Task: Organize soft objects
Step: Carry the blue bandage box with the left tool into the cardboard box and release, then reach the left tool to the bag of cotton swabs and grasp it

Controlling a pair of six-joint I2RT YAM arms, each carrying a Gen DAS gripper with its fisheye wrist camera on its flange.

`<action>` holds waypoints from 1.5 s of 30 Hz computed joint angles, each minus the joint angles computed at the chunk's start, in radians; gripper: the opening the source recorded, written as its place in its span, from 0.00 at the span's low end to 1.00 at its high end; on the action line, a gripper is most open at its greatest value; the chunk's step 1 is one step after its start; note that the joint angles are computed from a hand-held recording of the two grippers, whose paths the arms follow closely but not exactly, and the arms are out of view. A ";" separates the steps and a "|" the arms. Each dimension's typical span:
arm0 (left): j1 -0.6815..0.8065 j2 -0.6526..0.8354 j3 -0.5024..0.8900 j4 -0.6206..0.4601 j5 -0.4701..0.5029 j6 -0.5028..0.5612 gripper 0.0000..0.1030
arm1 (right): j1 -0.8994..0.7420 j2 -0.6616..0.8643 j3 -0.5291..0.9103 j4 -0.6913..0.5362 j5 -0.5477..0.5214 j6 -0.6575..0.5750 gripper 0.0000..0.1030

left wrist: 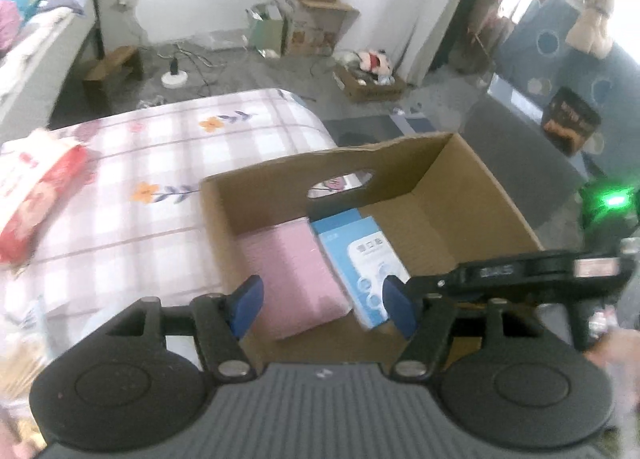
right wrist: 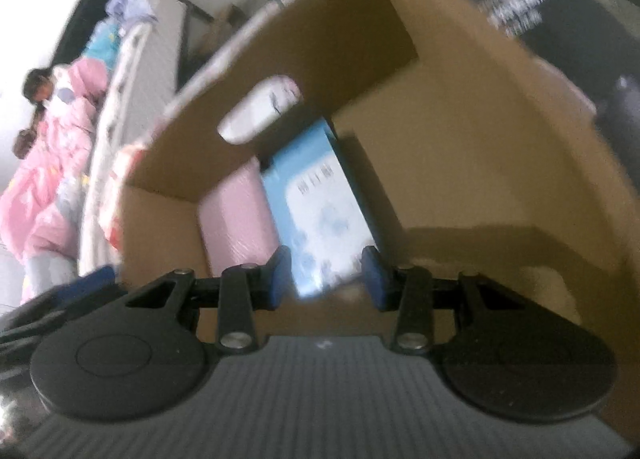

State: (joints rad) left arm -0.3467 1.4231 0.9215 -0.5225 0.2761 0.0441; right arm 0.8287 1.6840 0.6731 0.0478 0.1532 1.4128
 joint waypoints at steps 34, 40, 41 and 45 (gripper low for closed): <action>1.130 -0.244 -0.248 -0.374 0.367 0.880 0.70 | 0.078 0.143 0.060 0.035 0.102 0.186 0.38; 1.178 -0.249 -0.240 -0.386 0.391 0.926 0.73 | 0.083 0.118 0.030 0.088 0.088 0.192 0.39; 1.193 -0.252 -0.237 -0.394 0.400 0.939 0.73 | 0.086 0.110 0.037 0.070 0.091 0.191 0.40; 1.255 -0.262 -0.221 -0.443 0.429 1.011 0.75 | 0.123 0.037 0.068 -0.040 0.122 0.182 0.40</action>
State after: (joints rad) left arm 0.9081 1.1614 0.7009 -0.9656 0.7048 1.0552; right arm 0.9519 1.7211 0.7415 0.0075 0.2753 1.5947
